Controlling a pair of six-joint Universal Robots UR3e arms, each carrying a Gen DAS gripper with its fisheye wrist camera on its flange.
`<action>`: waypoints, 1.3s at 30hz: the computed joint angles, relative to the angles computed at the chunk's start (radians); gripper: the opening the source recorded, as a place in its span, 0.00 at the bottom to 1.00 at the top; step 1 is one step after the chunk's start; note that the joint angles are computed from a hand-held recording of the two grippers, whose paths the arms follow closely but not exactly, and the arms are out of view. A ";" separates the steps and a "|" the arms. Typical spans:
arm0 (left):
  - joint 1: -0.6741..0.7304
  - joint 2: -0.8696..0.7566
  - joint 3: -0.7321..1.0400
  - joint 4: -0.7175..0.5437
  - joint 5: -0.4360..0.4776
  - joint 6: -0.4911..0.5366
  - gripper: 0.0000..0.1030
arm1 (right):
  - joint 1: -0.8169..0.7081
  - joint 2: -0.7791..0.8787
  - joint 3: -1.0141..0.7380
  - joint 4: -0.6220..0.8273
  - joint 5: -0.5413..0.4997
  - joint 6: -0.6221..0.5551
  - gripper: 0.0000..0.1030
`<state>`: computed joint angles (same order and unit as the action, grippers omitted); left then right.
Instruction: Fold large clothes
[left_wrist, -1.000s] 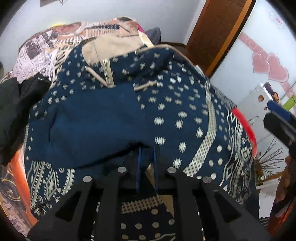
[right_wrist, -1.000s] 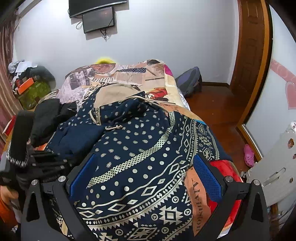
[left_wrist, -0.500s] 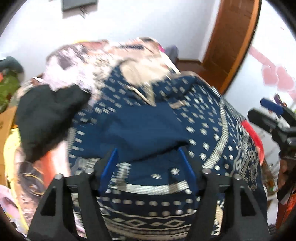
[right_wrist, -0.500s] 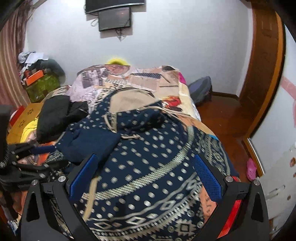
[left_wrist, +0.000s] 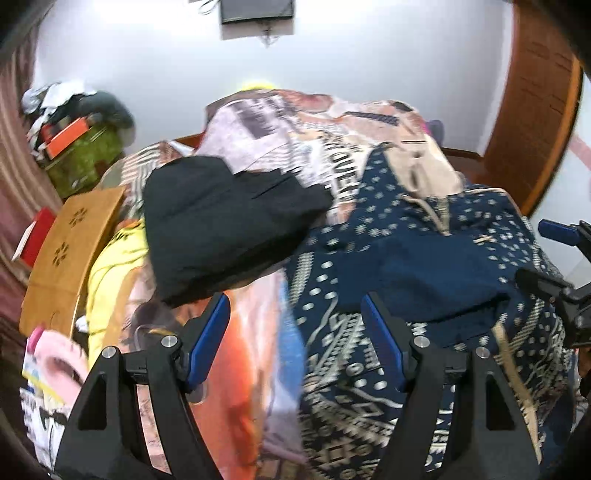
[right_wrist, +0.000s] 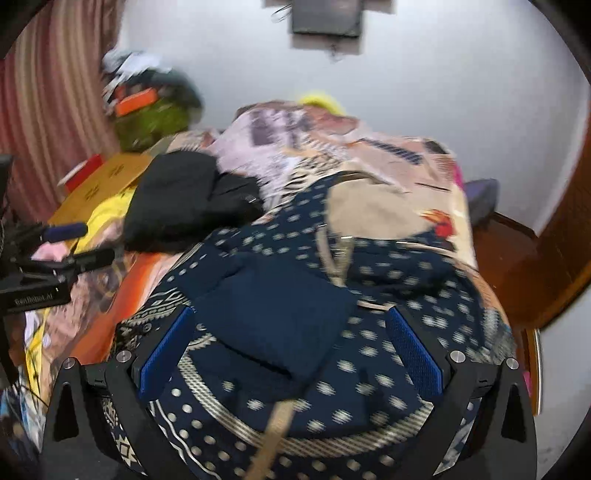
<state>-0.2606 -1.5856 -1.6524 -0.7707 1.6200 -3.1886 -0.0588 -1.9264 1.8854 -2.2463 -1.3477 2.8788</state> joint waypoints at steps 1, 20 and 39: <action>0.012 0.011 -0.020 0.003 -0.003 0.000 0.70 | 0.033 0.044 -0.018 -0.008 -0.013 0.003 0.99; 0.070 0.041 -0.189 0.061 0.000 -0.024 0.70 | 0.279 0.595 -0.367 0.086 -0.113 0.074 0.79; -0.011 -0.030 -0.091 0.044 0.055 -0.046 0.70 | 0.147 0.378 -0.226 0.016 0.043 0.068 0.11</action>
<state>-0.2715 -1.6158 -1.7437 -0.7265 1.6749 -3.2350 0.0883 -1.5489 1.6595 -2.2299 -1.3050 2.9472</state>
